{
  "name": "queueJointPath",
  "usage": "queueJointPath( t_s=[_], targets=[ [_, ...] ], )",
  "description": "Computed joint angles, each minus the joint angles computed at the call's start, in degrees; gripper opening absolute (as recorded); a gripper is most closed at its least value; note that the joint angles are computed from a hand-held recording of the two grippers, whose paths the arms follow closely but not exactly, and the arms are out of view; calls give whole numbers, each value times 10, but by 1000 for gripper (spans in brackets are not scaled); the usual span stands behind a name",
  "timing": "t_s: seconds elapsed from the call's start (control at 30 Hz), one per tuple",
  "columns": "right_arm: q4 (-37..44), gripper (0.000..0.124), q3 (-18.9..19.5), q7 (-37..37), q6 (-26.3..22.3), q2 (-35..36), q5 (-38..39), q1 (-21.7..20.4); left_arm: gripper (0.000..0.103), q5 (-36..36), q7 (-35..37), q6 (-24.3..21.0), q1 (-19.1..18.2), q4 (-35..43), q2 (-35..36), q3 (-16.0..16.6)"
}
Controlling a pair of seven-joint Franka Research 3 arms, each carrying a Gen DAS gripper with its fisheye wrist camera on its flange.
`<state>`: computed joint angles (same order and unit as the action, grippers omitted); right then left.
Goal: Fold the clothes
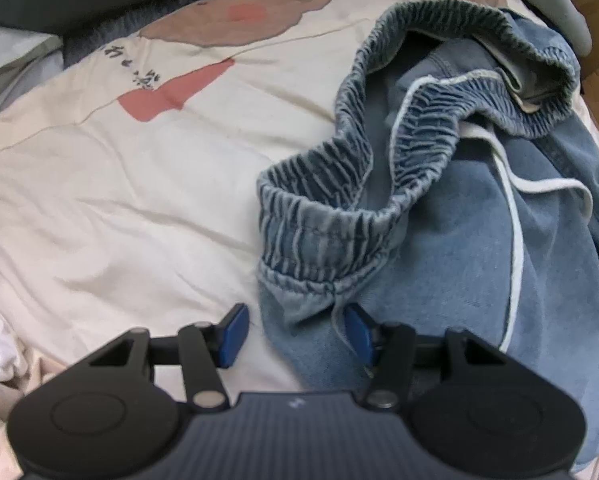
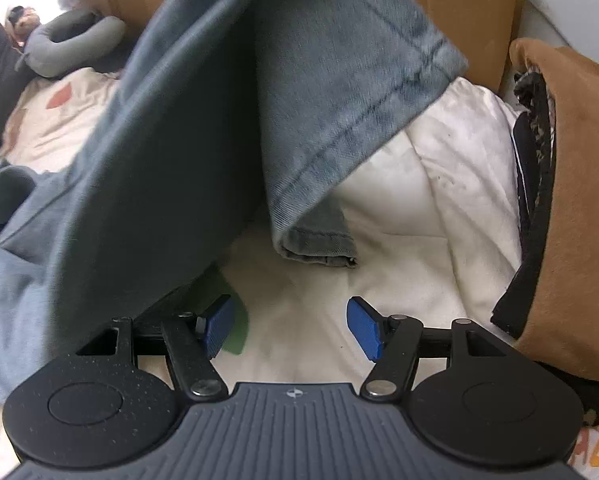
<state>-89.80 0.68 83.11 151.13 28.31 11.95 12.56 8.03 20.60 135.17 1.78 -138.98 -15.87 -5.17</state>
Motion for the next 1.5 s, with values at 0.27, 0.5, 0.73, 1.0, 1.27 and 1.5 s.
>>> queueJointPath(
  t_s=[0.27, 0.5, 0.73, 1.0, 1.27, 1.5],
  targets=[
    [102, 68, 0, -25, -40, 68, -13, 9, 56, -8, 1, -5, 0, 15, 16, 2],
    [130, 57, -3, -35, -14, 89, -32, 20, 55, -6, -8, -23, 0, 34, 26, -1],
    [101, 0, 22, -87, -11, 64, 4, 3, 51, -1, 0, -41, -3, 51, 32, -1],
    [70, 17, 14, -52, -7, 37, 35, -3, 50, 3, 5, -51, -4, 59, 31, -3],
    [40, 66, 2, -36, 72, 41, 13, 14, 52, 10, -4, -68, -6, 74, 39, -5],
    [98, 57, -15, -16, 73, 89, -28, 32, 53, 17, -15, -80, -7, 87, 47, -7]
  ],
)
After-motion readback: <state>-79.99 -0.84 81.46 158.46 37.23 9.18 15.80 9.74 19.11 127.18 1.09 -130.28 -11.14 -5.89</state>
